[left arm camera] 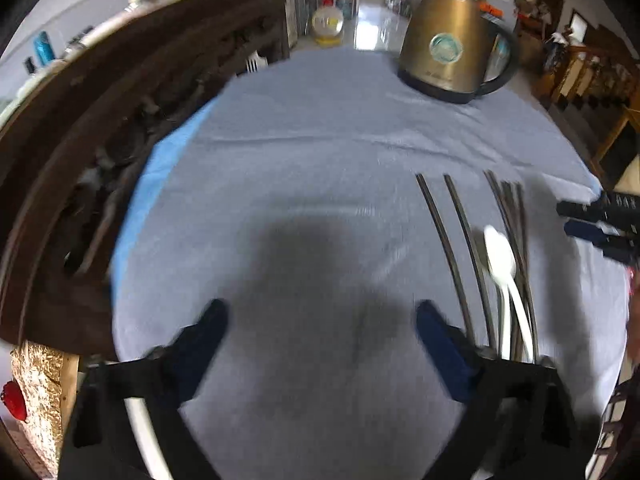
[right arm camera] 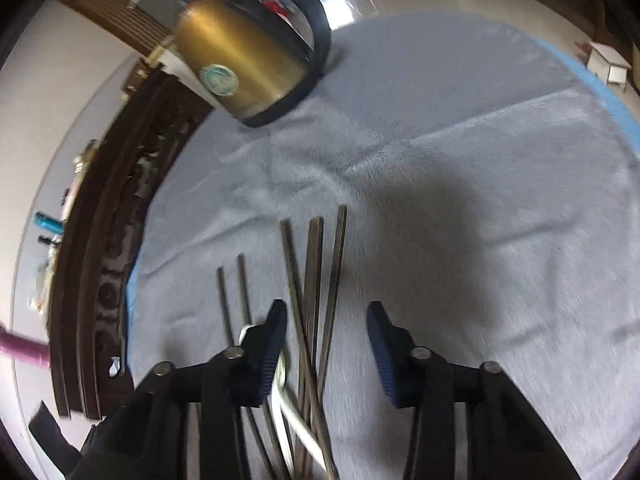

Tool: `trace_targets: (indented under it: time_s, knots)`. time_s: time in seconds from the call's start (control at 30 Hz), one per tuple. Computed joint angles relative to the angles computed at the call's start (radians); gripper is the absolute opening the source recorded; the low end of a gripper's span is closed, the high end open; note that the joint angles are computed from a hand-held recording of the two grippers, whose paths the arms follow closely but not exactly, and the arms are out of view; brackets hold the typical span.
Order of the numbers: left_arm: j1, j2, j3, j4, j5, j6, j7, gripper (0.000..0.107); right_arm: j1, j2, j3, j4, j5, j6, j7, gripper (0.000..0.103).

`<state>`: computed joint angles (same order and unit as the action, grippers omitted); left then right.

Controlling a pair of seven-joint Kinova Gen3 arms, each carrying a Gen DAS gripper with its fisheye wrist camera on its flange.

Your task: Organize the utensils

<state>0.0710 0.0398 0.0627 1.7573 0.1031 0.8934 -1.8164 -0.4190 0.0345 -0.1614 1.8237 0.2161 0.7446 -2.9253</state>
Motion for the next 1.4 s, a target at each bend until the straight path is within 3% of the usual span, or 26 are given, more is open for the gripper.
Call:
trace_targets:
  time_s: [0.07,0.17,0.23,0.43,0.63,0.77,0.9,1.1,1.2,1.27,1.3,1.4]
  knots:
    - [0.008,0.092,0.041,-0.086,-0.026,0.026,0.071,0.08,0.02,0.047,0.017,-0.045,-0.038,0.01,0.056,0.035]
    - [0.064,0.205,0.037,-0.225,-0.064,0.124,0.164,0.077,0.024,0.102,0.041,-0.102,-0.048,0.056,0.072,0.03]
    - [0.082,0.27,0.044,-0.298,-0.092,0.174,0.215,0.066,0.031,0.137,0.053,-0.133,-0.071,0.077,0.093,0.026]
    - [0.169,0.383,-0.017,-0.437,-0.062,0.283,0.274,0.058,0.005,0.232,0.086,-0.228,-0.063,0.19,0.107,0.019]
    - [0.193,0.436,0.031,-0.496,-0.103,0.331,0.356,0.058,-0.044,0.276,0.099,-0.295,0.003,0.281,0.124,0.01]
    - [0.226,0.447,0.035,-0.507,-0.138,0.318,0.394,0.058,-0.038,0.247,0.097,-0.247,-0.002,0.237,0.138,0.008]
    - [0.215,0.469,0.036,-0.547,-0.081,0.362,0.389,0.058,-0.047,0.231,0.088,-0.229,0.007,0.248,0.156,0.008]
    - [0.267,0.45,0.007,-0.502,-0.108,0.306,0.401,0.055,-0.013,0.178,0.078,-0.15,-0.039,0.176,0.187,0.008]
    - [0.32,0.431,-0.017,-0.471,-0.148,0.279,0.415,0.04,-0.012,0.169,0.075,-0.135,-0.035,0.168,0.186,0.008]
    - [0.325,0.42,0.0,-0.459,-0.165,0.258,0.408,0.015,-0.028,0.166,0.073,-0.116,-0.012,0.156,0.16,0.007]
    - [0.313,0.418,0.018,-0.459,-0.169,0.255,0.397,0.009,-0.041,0.156,0.068,-0.108,-0.002,0.161,0.138,0.007]
    - [0.286,0.405,0.067,-0.461,-0.181,0.257,0.373,0.007,-0.035,0.133,0.059,-0.083,-0.005,0.128,0.127,0.007]
